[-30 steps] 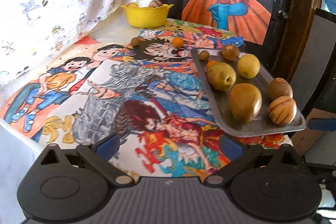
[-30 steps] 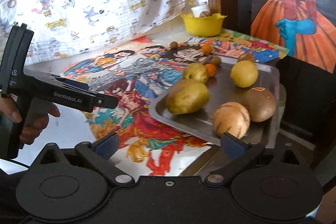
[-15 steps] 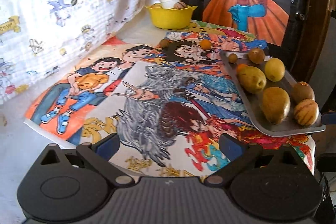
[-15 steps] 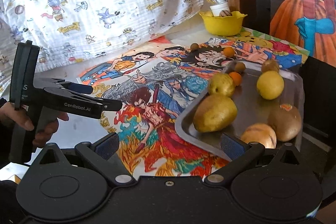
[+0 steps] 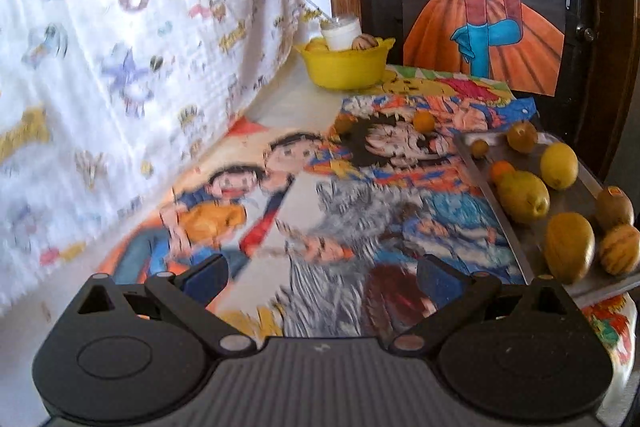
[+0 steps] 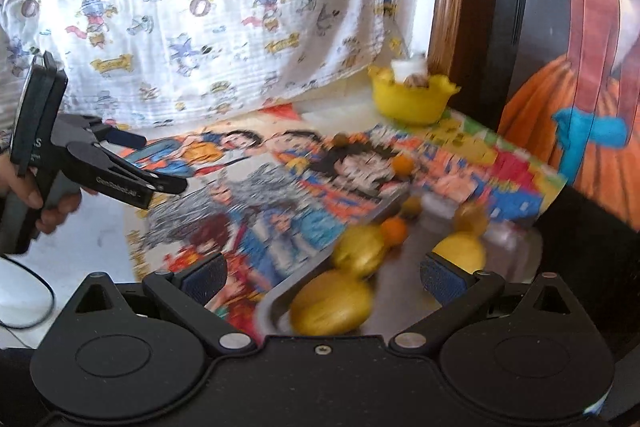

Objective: Organize fruits

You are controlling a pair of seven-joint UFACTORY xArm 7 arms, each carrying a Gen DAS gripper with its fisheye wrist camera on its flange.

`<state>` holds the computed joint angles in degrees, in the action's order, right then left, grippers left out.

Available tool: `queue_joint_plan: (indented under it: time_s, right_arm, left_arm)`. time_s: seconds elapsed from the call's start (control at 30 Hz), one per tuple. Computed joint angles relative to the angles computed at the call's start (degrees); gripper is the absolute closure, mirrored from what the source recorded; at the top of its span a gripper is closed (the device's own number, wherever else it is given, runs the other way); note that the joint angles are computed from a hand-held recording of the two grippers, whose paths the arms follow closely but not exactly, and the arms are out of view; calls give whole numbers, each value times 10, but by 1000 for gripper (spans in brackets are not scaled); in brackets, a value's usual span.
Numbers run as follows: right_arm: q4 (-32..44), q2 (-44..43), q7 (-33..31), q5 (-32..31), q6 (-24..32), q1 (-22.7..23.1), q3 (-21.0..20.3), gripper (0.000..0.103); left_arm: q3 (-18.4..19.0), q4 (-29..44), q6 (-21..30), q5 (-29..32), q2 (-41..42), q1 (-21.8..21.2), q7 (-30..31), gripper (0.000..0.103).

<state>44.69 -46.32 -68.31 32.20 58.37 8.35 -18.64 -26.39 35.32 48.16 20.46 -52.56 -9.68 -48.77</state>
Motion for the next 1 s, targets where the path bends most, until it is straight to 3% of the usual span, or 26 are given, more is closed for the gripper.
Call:
queue_joint_plan:
  time_s: [0.13,0.3,0.4,0.6,0.73,0.8,1.0]
  right_arm:
    - [75,73,-33,26,-24,35,-12,1]
    - [217,217,-13,108,-12,56,-18,1]
    - [282,296,-8,127,-29,50,4,1]
    - [361,434,-27,87,-83,29,70,1]
    - [372,489,-43,69,-113,12,108,3]
    - [390,519,-27,66,-103,0,123,4]
    - [410,572,-18,45,-120,-25,172,7]
  left_arm:
    - [15,25,-39,40,38,33,32,0]
    - [18,71,-112,102,110,96,54,0]
    - [23,98,-172,136,166,132,51,0]
    - [46,148,-283,198,296,171,47,0]
    - [62,186,-328,257,380,178,30,0]
    - [71,203,-342,286,416,175,22,0]
    - [107,247,-355,319,498,141,5,0]
